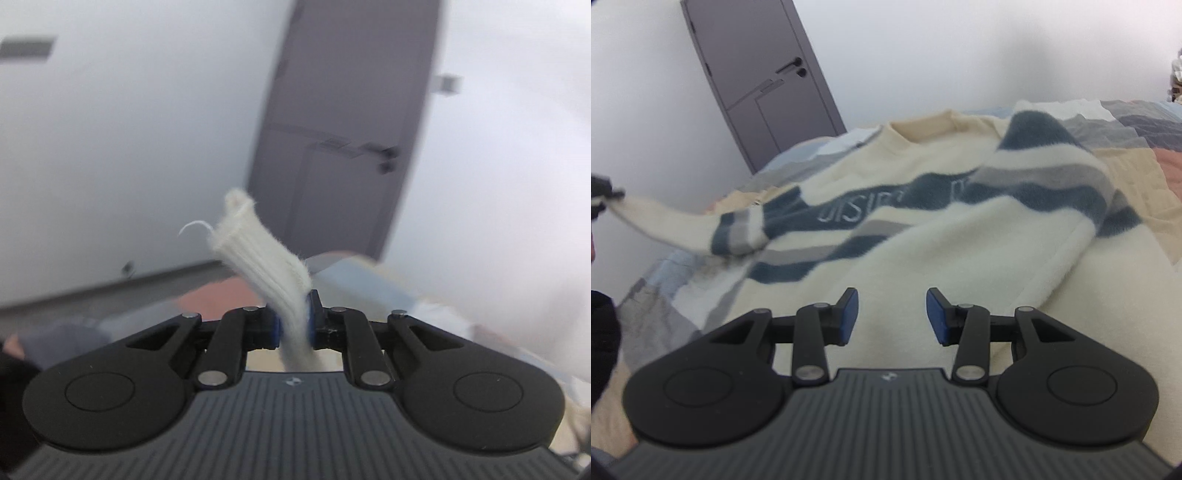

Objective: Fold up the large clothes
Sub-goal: 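Grasp the other sleeve cuff with the left gripper and lift it, then lay the held cuff across the sweater body and open the left gripper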

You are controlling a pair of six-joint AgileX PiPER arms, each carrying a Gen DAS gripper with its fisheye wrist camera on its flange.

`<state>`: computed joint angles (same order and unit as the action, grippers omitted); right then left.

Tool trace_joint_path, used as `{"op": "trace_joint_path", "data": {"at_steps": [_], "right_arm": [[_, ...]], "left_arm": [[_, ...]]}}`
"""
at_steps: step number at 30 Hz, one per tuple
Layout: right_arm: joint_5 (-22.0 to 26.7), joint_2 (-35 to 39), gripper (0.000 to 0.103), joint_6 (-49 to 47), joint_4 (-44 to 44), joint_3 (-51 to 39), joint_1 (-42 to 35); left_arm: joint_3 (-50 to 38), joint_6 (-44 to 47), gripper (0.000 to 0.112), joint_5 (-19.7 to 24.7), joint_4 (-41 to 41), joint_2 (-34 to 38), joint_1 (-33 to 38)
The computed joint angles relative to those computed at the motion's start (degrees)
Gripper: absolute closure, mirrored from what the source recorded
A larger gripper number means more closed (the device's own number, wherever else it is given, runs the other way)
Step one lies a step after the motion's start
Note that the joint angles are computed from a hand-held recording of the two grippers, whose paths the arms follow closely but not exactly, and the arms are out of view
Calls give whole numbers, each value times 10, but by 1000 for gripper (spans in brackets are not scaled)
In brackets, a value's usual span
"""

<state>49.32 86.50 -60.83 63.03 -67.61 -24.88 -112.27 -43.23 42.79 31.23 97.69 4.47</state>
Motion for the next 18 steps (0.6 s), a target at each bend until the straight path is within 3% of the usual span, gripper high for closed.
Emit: {"op": "trace_joint_path", "data": {"at_steps": [5,9,14,18], "right_arm": [[33,-40,58,-33,32,19,-41],[75,-65,58,-48,60,29,-94],[128,-74,58,-24,62,28,-164],[161,-64,58,-12,92,23,-208]], "left_arm": [[-22,51,97,22,62,-41,-130],[-73,56,99,56,97,-35,-234],[-142,19,102,65,139,24,-348],[-223,29,103,58,114,113,-398]]}}
